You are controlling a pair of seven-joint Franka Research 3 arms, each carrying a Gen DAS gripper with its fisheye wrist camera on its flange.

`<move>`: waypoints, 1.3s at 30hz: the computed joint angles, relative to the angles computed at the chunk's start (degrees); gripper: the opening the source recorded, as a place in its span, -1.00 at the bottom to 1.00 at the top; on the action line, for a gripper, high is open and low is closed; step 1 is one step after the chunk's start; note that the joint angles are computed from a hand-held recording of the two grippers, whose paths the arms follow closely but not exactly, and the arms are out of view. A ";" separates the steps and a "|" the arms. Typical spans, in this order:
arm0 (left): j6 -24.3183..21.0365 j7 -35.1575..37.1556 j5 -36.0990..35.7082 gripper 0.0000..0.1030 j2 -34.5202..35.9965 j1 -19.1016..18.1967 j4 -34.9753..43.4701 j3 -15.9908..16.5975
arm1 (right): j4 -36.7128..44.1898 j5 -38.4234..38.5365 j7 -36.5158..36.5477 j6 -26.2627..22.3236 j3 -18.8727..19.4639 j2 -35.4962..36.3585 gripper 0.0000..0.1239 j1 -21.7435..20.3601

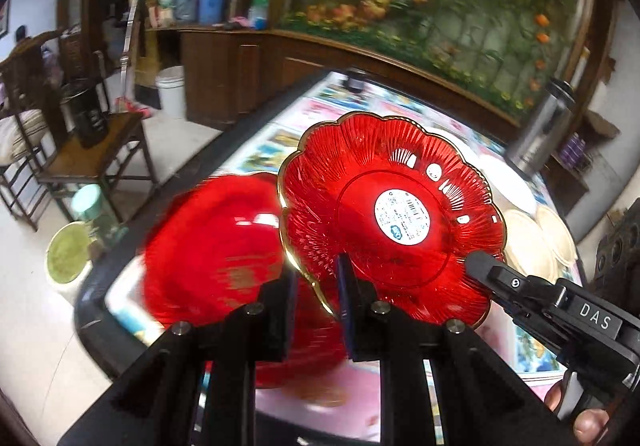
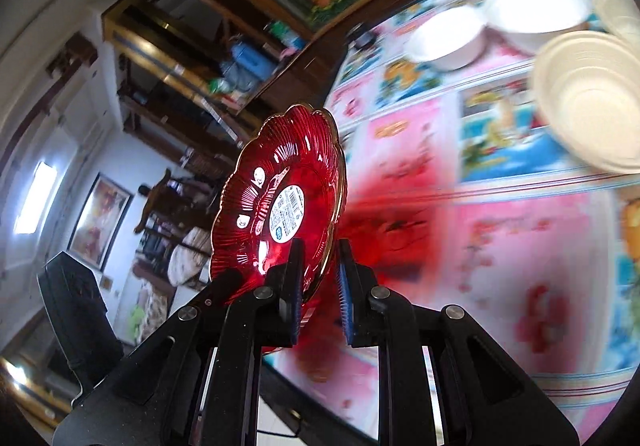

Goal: Organize plates and bowls
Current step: 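Lower the small red plate onto the large red plate held by the left tool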

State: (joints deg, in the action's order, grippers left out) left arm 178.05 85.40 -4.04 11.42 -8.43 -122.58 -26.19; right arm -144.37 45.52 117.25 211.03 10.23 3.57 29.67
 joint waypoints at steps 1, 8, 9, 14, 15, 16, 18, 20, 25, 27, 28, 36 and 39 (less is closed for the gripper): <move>0.06 -1.18 1.01 -0.66 -0.20 -0.89 -0.22 1.56 | 1.65 -1.63 0.39 -0.97 -0.07 1.35 -0.74 -0.23; -2.04 -9.36 8.74 -0.66 0.47 -4.21 0.21 9.27 | 12.12 -4.55 -2.27 -8.09 -1.63 9.23 -0.74 0.99; -2.38 -10.08 9.42 -0.66 0.83 -4.21 0.42 9.68 | 13.52 -4.70 -2.60 -9.49 -1.95 10.21 -0.74 1.15; -4.76 -12.24 12.37 -0.66 2.93 -4.28 2.49 10.64 | 17.22 -4.67 -3.22 -13.95 -4.19 13.28 -0.74 2.85; -5.18 -12.34 12.70 -0.65 3.28 -4.13 2.76 10.62 | 17.97 -3.98 -3.68 -14.99 -5.69 13.85 -0.74 4.23; -5.70 -12.43 12.95 -0.65 3.76 -4.06 3.18 10.55 | 18.29 -3.87 -3.70 -15.40 -6.42 14.24 -0.74 4.80; -6.57 -12.67 13.46 -0.64 4.43 -4.00 3.74 10.58 | 19.27 -3.33 -3.85 -17.05 -8.83 15.02 -0.74 6.73; -6.83 -12.10 13.20 -0.64 4.46 -3.19 3.60 10.09 | 20.36 -2.79 -3.83 -19.36 -13.45 15.76 -0.74 10.73; -6.68 -12.17 13.61 -0.63 4.65 -3.02 3.65 10.45 | 21.64 -5.76 -0.62 -22.66 -23.77 17.14 -0.74 19.61; -6.93 -12.22 14.13 -0.62 4.99 -3.06 4.11 10.71 | 22.20 -7.42 1.19 -24.03 -27.55 17.79 -0.74 22.84; -7.12 -12.39 14.45 -0.62 5.12 -3.20 4.33 10.91 | 22.30 -8.38 2.44 -24.79 -30.58 18.18 -0.74 25.60; -8.15 -14.94 18.96 -0.56 5.11 -5.15 4.73 13.26 | 24.88 -19.75 13.06 -34.20 -50.45 23.18 -0.73 42.01; -8.60 -15.78 20.48 -0.56 5.30 -5.59 5.17 13.80 | 25.96 -23.59 15.84 -37.49 -53.09 24.07 -0.73 43.89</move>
